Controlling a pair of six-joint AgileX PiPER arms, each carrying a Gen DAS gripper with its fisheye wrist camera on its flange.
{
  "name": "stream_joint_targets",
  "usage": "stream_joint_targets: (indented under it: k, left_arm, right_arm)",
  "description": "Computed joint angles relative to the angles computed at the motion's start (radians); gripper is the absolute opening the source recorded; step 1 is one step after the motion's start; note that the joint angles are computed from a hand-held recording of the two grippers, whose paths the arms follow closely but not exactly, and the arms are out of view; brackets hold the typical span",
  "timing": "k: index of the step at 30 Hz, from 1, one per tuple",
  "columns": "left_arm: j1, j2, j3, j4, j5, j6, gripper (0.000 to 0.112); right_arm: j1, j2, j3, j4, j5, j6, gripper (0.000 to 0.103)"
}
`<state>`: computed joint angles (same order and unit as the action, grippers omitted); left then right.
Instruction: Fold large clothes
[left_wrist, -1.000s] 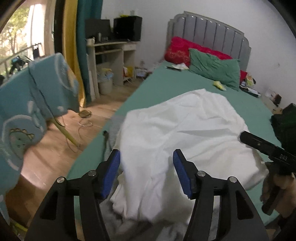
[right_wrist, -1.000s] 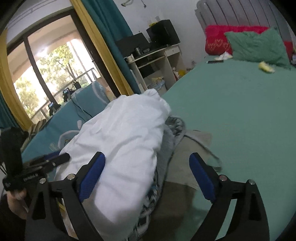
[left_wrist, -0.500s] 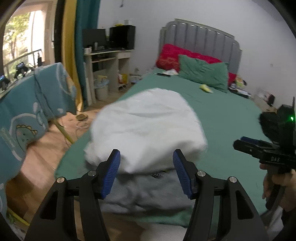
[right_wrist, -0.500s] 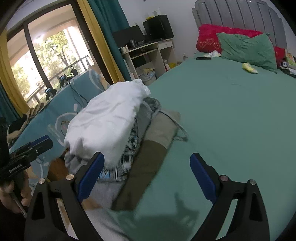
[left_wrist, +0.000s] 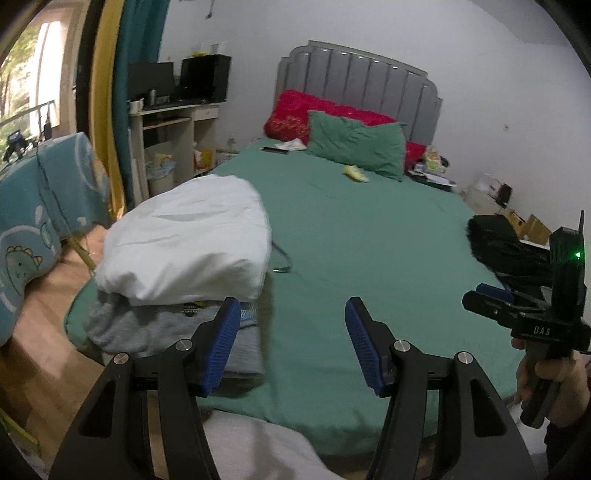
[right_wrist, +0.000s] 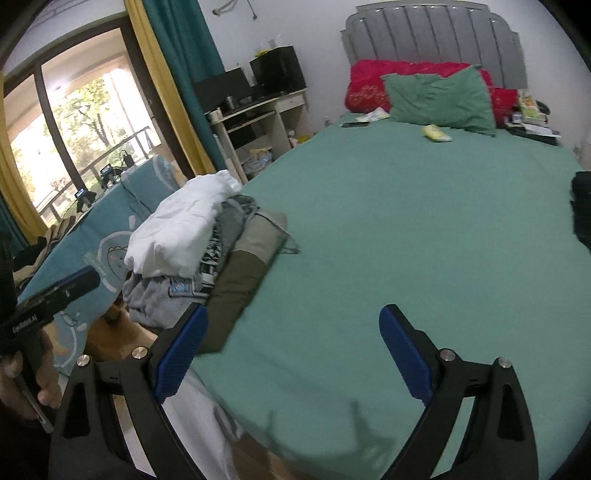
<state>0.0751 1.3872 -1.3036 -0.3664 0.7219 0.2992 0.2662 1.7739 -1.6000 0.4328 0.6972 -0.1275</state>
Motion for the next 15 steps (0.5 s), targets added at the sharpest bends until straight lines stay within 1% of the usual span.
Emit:
stream_joint_targets:
  k: [3,9,13,15]
  left_arm:
    - [-0.069,-0.036,0.013,0.056,-0.005,-0.066,0.062]
    - [-0.227,-0.094,0.036,0.214,-0.032,-0.274,0.063]
    - [-0.345,-0.096,-0.001,0.366,-0.001,-0.446,0.063]
    - [-0.390,-0.100,-0.014,0.408,0.005,-0.488,0.063]
  right_arm:
    - [-0.040,-0.084,0.088,-0.007,-0.004,-0.010,0.093]
    - [-0.142,-0.232,0.225,0.021,-0.005,-0.047,0.093]
    - [-0.186,-0.315,0.265,-0.031,0.002,0.005,0.093]
    - [-0.214,-0.357,0.282,-0.039,0.006,0.012,0.093]
